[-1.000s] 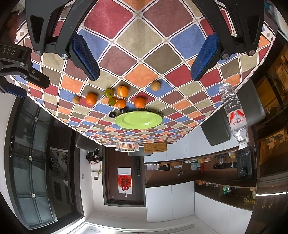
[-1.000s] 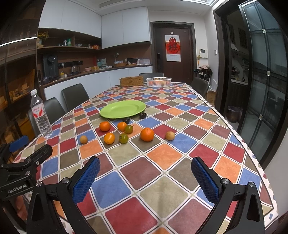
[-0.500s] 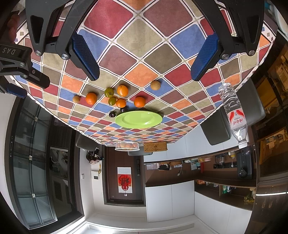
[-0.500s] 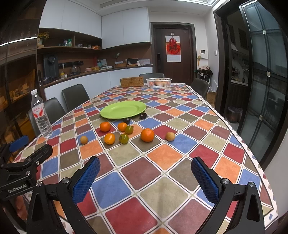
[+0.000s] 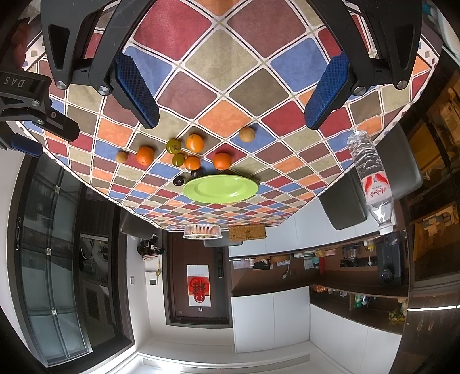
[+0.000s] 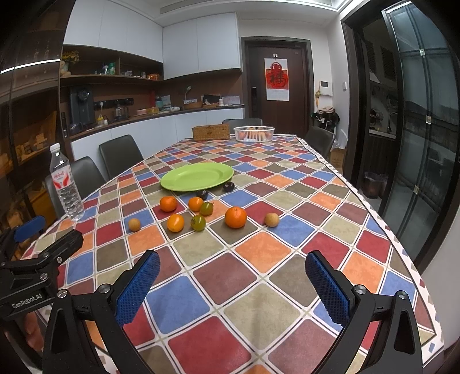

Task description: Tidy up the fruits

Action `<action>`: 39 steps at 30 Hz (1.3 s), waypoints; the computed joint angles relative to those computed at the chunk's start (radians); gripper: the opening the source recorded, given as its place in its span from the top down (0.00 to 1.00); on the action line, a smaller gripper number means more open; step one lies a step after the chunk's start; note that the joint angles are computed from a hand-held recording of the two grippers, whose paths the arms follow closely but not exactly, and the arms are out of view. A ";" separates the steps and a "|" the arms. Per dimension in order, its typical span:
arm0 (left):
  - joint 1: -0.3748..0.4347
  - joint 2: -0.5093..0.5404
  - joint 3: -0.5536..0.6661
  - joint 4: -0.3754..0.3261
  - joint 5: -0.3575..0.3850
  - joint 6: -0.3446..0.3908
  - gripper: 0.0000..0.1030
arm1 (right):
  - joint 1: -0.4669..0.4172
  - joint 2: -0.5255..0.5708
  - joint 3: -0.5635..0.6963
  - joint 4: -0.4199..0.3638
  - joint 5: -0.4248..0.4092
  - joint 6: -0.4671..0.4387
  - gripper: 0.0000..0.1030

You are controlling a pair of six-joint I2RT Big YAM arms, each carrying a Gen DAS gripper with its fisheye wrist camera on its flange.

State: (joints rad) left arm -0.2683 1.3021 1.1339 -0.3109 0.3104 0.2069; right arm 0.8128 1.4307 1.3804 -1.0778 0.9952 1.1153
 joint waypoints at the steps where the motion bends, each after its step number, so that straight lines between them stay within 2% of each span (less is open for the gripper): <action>1: 0.000 -0.002 -0.003 0.001 -0.001 0.000 0.00 | -0.001 0.000 0.001 0.000 -0.001 -0.001 0.01; 12: 0.000 0.009 0.015 -0.016 -0.006 0.009 0.00 | -0.004 0.007 0.014 -0.010 -0.007 -0.014 0.01; 21: -0.007 0.050 0.050 -0.021 -0.008 0.053 0.00 | -0.030 0.009 0.000 0.035 -0.034 -0.100 0.01; 27: -0.008 0.082 0.085 -0.031 0.021 0.092 0.00 | -0.055 0.027 0.003 0.116 -0.038 -0.252 0.01; 31: -0.007 0.119 0.129 -0.063 0.068 0.118 0.01 | -0.088 0.024 -0.007 0.219 -0.083 -0.382 0.01; 33: -0.009 0.135 0.147 -0.073 0.082 0.128 0.04 | -0.106 0.022 -0.013 0.262 -0.114 -0.440 0.01; 35: -0.018 0.152 0.167 -0.087 0.081 0.155 0.11 | -0.122 0.029 -0.007 0.288 -0.137 -0.490 0.01; 39: -0.030 0.184 0.211 -0.115 0.102 0.194 0.14 | -0.148 0.039 0.011 0.308 -0.178 -0.564 0.03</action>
State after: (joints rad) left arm -0.2984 1.4859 1.3445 -0.4264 0.4124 0.4004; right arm 0.6645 1.4696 1.3919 -0.7697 0.8170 0.5510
